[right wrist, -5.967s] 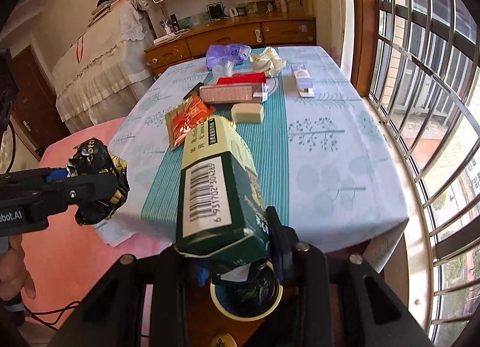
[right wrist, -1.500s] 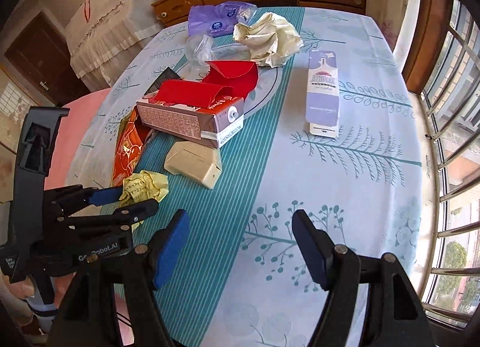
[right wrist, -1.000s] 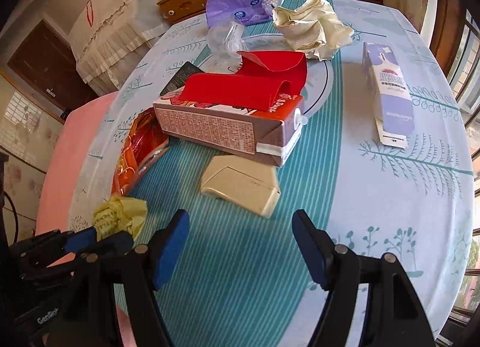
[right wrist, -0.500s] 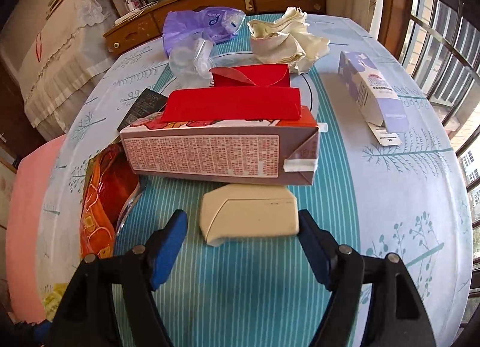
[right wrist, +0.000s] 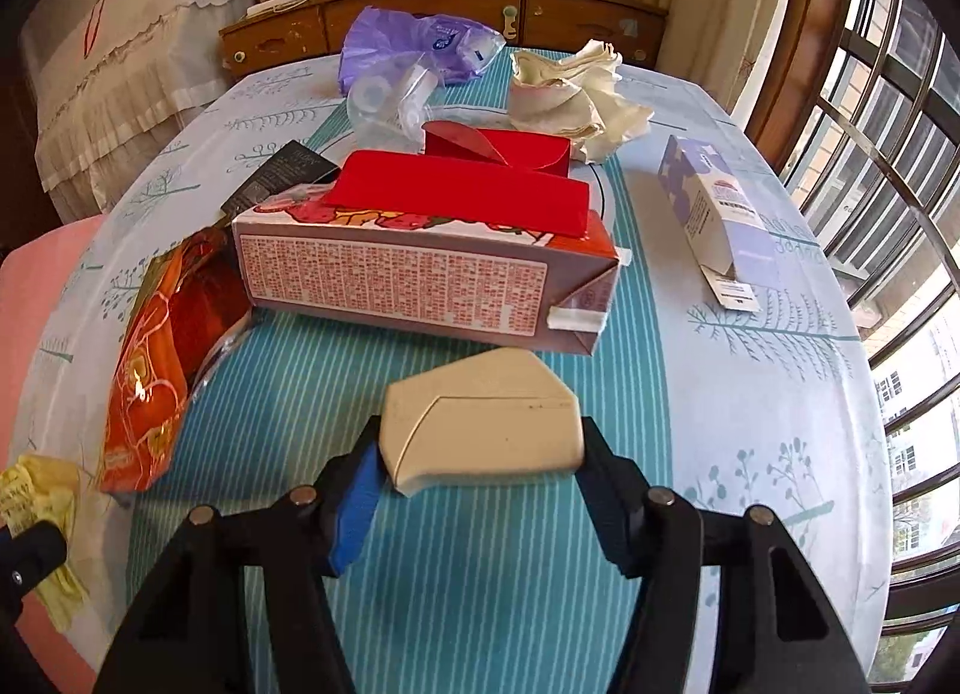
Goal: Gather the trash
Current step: 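Carry the yellow paper and beige soap over the bin with both tools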
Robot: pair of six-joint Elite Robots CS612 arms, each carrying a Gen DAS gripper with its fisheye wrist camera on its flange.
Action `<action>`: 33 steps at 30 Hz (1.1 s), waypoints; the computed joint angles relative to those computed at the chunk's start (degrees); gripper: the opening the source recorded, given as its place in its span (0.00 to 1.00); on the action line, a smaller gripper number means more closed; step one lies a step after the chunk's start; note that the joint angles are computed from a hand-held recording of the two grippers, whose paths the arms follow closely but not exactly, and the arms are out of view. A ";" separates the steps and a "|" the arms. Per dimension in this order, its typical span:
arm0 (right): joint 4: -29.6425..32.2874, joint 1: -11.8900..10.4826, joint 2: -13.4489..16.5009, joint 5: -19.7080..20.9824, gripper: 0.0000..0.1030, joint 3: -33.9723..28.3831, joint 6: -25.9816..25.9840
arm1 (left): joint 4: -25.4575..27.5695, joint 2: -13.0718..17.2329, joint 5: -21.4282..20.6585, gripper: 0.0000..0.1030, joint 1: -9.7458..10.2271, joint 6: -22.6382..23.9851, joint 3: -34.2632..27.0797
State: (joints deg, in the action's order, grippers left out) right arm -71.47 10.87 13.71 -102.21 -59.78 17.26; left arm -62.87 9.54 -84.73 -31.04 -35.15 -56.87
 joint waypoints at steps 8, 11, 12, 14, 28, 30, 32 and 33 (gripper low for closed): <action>9.66 1.23 0.58 1.07 0.59 -6.59 -0.32 | 3.90 2.15 1.60 0.29 -0.15 1.67 -8.44; 11.33 2.29 0.91 1.03 0.59 -9.23 -1.09 | 5.34 3.34 1.57 0.30 -0.14 1.99 -12.54; 11.76 2.65 1.03 1.00 0.59 -10.15 -0.97 | 5.98 3.81 1.28 0.30 -0.11 2.26 -14.07; 12.56 3.43 1.17 0.82 0.59 -11.77 0.02 | 7.50 4.75 1.10 0.30 -0.18 3.35 -17.10; 22.75 8.58 3.76 0.30 0.59 -22.07 6.32 | 18.76 9.64 -0.49 0.30 -0.76 8.55 -32.97; 24.59 9.07 4.12 0.76 0.59 -23.07 6.48 | 19.82 10.17 -1.03 0.30 -0.90 8.81 -34.23; 26.13 9.43 4.54 1.29 0.59 -23.98 6.04 | 20.53 10.58 -1.28 0.30 -1.09 9.09 -35.10; 26.81 9.60 4.76 1.52 0.59 -24.42 5.84 | 20.81 10.80 -1.55 0.30 -1.17 9.10 -35.44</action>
